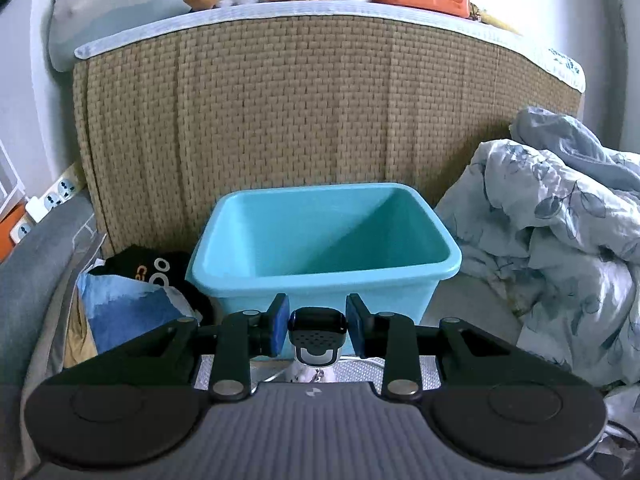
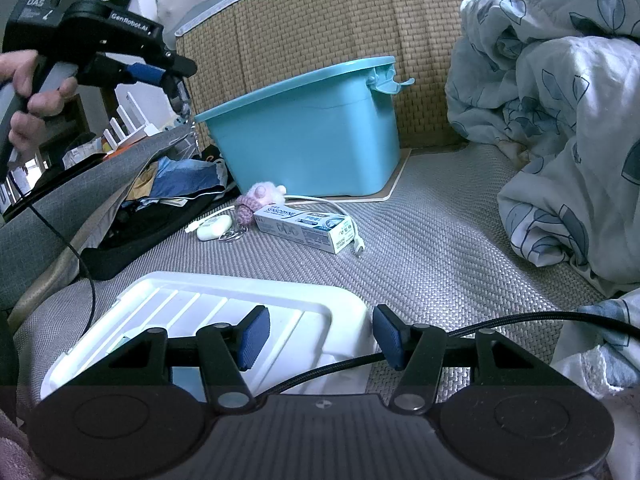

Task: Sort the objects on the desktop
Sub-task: 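Lift the black key fob with the left gripper over the teal bin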

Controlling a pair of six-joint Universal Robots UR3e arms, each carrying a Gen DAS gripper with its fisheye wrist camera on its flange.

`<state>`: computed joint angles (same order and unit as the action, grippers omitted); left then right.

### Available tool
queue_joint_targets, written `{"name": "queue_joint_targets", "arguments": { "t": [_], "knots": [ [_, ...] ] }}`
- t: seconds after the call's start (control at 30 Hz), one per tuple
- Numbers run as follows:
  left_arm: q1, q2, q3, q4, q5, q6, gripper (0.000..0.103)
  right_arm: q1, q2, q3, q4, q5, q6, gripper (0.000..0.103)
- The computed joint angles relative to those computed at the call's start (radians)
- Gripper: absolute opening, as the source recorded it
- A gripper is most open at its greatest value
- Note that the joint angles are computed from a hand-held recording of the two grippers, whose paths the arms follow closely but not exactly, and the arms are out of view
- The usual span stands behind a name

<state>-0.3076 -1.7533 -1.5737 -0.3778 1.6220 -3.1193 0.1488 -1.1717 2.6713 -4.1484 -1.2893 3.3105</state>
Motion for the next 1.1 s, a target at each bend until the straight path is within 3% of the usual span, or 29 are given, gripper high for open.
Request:
{"name": "queue_joint_targets", "arguments": {
  "t": [0.77, 1.1],
  "knots": [
    [-0.030, -0.179, 0.366, -0.210, -0.015, -0.005, 0.035, 0.001, -0.002, -0.004, 0.007, 0.000, 0.002, 0.061],
    [-0.006, -0.317, 0.636, -0.373, -0.040, -0.048, 0.035, 0.002, -0.002, -0.003, 0.003, 0.000, 0.003, 0.061]
  ]
}}
